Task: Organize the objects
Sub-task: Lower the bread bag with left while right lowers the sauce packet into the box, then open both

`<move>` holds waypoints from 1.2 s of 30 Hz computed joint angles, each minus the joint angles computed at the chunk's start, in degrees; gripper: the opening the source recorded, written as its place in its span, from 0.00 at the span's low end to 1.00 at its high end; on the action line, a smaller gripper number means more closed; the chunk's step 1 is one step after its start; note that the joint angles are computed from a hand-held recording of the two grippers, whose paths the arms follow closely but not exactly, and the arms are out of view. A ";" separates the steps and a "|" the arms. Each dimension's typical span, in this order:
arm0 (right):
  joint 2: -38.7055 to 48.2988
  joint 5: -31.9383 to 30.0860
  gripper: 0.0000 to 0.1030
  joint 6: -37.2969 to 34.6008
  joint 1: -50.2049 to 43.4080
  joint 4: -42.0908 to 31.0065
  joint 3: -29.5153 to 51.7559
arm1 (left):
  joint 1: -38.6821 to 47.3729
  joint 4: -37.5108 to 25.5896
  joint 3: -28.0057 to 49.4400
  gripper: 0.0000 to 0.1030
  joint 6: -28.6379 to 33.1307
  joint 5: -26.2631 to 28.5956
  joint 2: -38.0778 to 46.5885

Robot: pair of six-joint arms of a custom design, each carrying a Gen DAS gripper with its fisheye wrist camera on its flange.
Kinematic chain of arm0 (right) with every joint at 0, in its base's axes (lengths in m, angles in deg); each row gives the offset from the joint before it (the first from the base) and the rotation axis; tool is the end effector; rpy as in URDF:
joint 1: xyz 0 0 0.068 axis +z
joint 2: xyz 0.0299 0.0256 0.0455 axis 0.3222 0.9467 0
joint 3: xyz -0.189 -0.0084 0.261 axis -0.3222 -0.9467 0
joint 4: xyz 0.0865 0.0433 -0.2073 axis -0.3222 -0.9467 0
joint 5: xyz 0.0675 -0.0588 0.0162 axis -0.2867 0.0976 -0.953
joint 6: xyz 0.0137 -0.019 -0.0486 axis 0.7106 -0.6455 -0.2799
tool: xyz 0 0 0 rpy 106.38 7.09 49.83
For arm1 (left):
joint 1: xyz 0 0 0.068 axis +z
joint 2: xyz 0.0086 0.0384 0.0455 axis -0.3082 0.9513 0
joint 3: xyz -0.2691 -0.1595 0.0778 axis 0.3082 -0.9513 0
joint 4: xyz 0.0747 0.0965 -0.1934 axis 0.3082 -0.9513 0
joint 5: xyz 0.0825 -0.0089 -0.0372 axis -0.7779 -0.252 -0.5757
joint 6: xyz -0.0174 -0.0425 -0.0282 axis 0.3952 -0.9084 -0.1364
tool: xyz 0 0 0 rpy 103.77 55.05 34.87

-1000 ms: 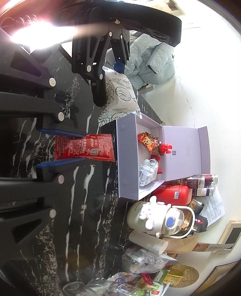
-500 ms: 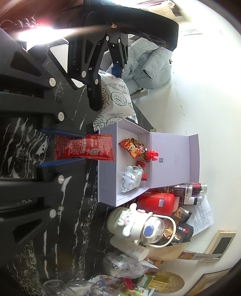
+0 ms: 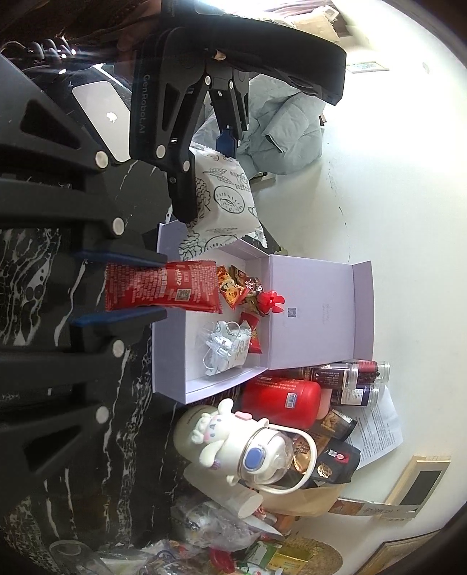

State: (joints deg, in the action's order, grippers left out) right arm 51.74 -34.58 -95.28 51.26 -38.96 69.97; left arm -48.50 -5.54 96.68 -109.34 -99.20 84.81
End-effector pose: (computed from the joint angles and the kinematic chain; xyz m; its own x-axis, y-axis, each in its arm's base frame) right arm 0.2749 0.1838 0.1703 -0.4546 -0.4052 -0.7932 -0.7128 0.6995 0.0512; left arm 0.2467 -0.1323 0.1753 -0.7086 0.0297 -0.7049 0.0501 0.9987 -0.0082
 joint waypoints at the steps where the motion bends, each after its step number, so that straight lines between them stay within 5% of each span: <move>1: 0.43 -0.25 0.21 -0.17 -0.26 -0.36 0.77 | 0.43 -0.02 0.46 0.63 0.38 0.33 0.35; 36: 20.04 -0.91 0.21 -5.58 -2.91 -19.62 39.54 | 16.11 -1.65 22.47 0.63 10.18 8.27 18.97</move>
State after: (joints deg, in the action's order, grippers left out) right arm 71.78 -35.49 -100.86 48.35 -58.58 109.51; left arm -32.40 -7.20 119.15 -99.15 -90.93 103.78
